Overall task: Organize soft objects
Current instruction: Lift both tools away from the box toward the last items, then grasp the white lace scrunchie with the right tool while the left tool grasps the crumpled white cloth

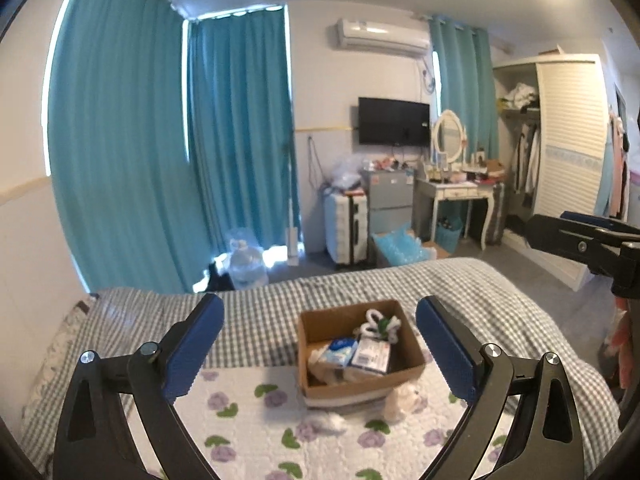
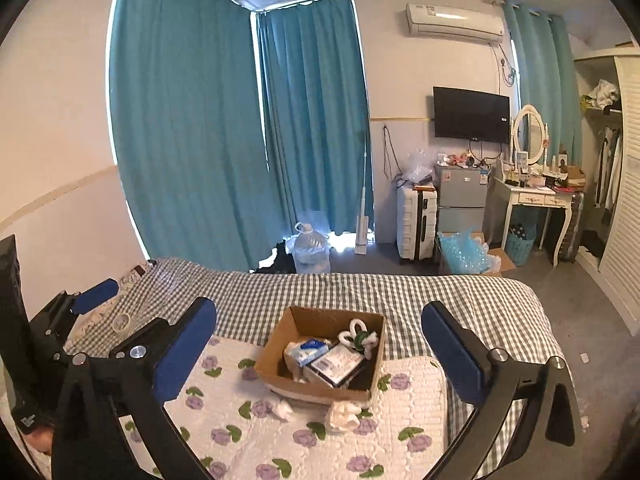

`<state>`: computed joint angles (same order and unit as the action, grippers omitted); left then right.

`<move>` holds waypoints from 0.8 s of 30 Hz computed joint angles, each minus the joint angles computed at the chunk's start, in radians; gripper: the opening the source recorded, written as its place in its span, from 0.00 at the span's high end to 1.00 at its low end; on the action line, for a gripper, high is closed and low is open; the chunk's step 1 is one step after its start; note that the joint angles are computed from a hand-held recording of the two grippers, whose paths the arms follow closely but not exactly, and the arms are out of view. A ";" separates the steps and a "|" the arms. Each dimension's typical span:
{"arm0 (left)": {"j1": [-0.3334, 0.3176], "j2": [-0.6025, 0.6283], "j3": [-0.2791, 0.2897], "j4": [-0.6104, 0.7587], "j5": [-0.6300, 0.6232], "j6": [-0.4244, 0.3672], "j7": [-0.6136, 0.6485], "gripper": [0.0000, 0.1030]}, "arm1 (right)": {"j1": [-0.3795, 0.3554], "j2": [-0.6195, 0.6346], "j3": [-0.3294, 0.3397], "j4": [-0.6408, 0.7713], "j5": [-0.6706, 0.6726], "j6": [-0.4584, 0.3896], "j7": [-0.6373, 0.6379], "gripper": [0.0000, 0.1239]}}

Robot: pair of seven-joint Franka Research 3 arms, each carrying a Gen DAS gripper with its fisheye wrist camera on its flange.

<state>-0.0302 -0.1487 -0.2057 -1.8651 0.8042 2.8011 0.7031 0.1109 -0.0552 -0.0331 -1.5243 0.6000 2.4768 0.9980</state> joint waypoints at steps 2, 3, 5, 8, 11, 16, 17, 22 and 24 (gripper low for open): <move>0.003 -0.011 -0.009 -0.021 0.024 -0.008 -0.030 0.04 | 0.001 -0.042 0.001 -0.061 -0.005 0.014 -0.016 0.17; 0.004 -0.016 -0.012 -0.034 0.035 -0.010 -0.043 0.04 | 0.002 -0.057 -0.002 -0.084 -0.007 0.016 -0.020 0.17; 0.005 -0.024 -0.016 -0.056 0.045 -0.015 -0.065 0.04 | 0.006 -0.082 -0.006 -0.132 -0.010 0.020 -0.030 0.17; 0.005 -0.035 -0.011 -0.100 0.033 0.006 -0.083 0.04 | 0.010 -0.102 -0.008 -0.197 -0.029 0.034 -0.028 0.17; 0.005 -0.028 -0.008 -0.131 0.010 0.012 -0.090 0.04 | 0.014 -0.101 -0.012 -0.240 -0.033 0.037 -0.028 0.17; 0.007 0.028 -0.008 -0.125 0.028 -0.002 -0.130 0.04 | 0.015 -0.046 -0.006 -0.263 -0.052 0.042 -0.028 0.17; 0.003 0.042 -0.004 -0.120 0.024 -0.006 -0.128 0.04 | 0.014 -0.025 -0.005 -0.259 -0.058 0.036 -0.022 0.17; -0.024 0.138 0.023 -0.088 0.014 -0.029 -0.129 0.04 | 0.003 0.077 0.008 -0.222 -0.098 0.024 0.018 0.17; -0.036 0.184 0.036 -0.065 -0.050 -0.043 -0.085 0.04 | -0.001 0.120 0.014 -0.201 -0.113 0.019 0.035 0.17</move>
